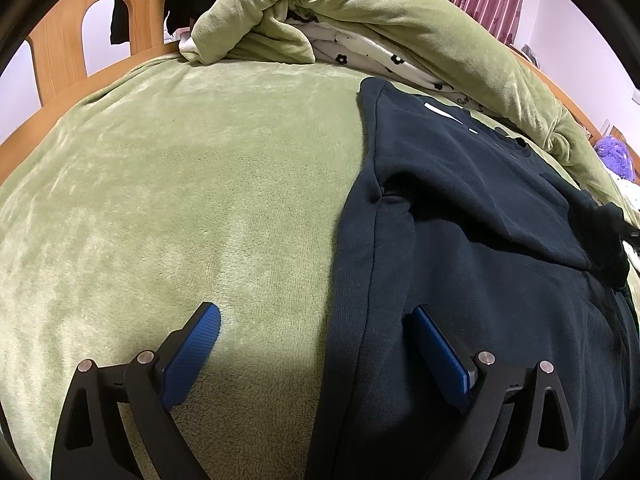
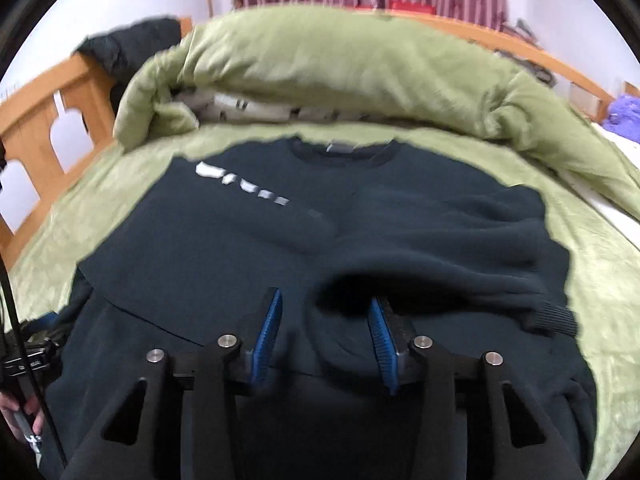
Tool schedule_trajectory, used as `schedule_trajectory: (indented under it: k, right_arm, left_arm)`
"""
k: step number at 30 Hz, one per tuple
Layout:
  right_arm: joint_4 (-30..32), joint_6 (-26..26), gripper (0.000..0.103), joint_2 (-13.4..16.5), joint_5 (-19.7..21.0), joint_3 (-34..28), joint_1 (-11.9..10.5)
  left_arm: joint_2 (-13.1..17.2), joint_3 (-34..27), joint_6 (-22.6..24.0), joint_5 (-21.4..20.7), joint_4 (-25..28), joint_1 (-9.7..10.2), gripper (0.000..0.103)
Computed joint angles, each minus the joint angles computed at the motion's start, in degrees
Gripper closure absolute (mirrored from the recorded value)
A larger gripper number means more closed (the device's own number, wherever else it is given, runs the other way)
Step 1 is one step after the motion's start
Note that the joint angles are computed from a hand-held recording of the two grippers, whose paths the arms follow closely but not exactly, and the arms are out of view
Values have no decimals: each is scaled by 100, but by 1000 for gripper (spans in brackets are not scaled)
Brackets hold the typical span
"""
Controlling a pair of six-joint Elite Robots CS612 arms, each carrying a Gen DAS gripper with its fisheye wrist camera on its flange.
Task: Fold small clothes
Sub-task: 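Fold the held sleeve across the shirt body and open the right gripper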
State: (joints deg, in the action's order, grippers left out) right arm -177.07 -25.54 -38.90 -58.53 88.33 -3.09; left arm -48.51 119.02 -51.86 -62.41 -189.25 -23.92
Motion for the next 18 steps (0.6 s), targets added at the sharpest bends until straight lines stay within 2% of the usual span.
schedule_trajectory:
  k: [3, 6, 11, 14, 18]
  right_arm:
    - [-492, 322, 43, -80, 339, 159, -260]
    - [-814, 853, 37, -42, 92, 109, -434]
    - [-421, 1595, 37, 186, -350, -278, -619]
    - [-211, 2149, 37, 382, -269, -561, -711]
    - [145, 2381, 37, 582, -80, -896, -714]
  left_arm:
    - [0, 1, 2, 3, 2, 0, 7]
    - [0, -2, -4, 5, 4, -2, 7]
    - [0, -2, -4, 5, 4, -2, 7]
    - [-3, -4, -2, 9, 25, -3, 7]
    - [-13, -13, -9, 22, 73, -7, 7]
